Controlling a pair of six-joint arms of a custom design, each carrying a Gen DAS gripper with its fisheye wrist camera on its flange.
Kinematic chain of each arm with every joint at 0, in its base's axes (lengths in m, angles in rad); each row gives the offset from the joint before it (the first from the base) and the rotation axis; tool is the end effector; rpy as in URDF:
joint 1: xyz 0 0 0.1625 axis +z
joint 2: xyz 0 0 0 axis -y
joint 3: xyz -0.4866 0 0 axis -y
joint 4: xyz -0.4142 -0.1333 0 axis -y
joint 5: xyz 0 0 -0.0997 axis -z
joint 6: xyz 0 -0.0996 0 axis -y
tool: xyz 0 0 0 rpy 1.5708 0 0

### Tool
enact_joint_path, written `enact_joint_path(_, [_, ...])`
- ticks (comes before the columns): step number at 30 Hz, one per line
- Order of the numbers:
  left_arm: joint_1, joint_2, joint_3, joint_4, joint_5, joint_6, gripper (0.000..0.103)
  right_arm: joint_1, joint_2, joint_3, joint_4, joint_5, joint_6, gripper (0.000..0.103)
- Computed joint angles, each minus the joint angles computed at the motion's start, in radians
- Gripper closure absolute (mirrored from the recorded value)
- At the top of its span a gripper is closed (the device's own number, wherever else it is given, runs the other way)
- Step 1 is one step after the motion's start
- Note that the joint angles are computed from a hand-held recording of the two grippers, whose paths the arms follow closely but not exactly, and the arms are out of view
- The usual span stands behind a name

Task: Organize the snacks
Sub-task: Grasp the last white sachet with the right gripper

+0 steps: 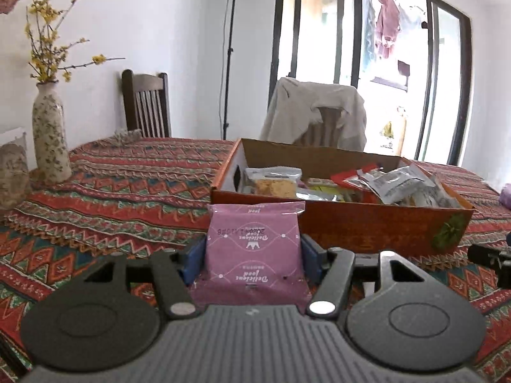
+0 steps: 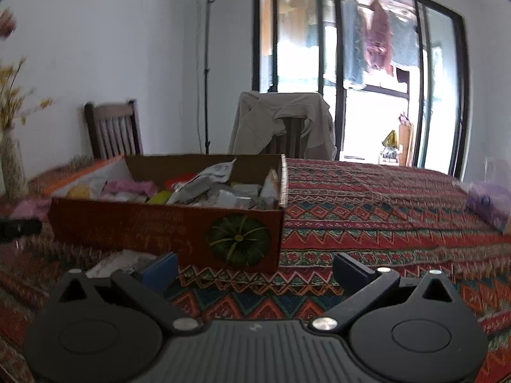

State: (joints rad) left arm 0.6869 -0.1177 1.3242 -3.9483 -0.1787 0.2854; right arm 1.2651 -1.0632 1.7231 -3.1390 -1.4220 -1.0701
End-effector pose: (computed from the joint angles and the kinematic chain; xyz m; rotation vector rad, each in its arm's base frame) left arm -0.3837 -0.6138 -0.0824 0.1464 1.8563 -1.4332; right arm -0.0703 -0.7147 0.3519 1.0048 -2.2587 1.0487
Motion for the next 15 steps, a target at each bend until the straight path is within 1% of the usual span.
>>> enact_joint_path(2, [-0.001,0.0,0.001,-0.025,-0.002,0.019,0.04,0.013,-0.002,0.009,0.015,-0.014,-0.028,0.0])
enact_joint_path(5, [-0.001,0.002,0.0,-0.058,-0.006,0.04,0.04,0.041,-0.006,0.013,0.083,-0.036,-0.03,0.0])
enact_joint_path(7, [-0.004,0.009,-0.012,-0.128,-0.009,0.104,0.04,0.068,0.002,0.011,0.116,-0.063,-0.023,0.0])
enact_joint_path(9, [-0.005,0.014,-0.024,-0.171,-0.01,0.145,0.04,0.097,0.019,0.001,0.153,-0.11,-0.006,0.0])
enact_joint_path(11, [-0.005,0.013,-0.023,-0.191,-0.01,0.152,0.04,0.12,0.041,-0.012,0.175,-0.151,0.017,0.0])
enact_joint_path(13, [-0.005,0.009,-0.017,-0.194,-0.01,0.141,0.04,0.143,0.071,-0.025,0.167,-0.212,0.041,0.0])
enact_joint_path(15, [-0.003,0.002,-0.001,-0.174,-0.013,0.107,0.04,0.156,0.095,-0.043,0.18,-0.253,0.07,0.0])
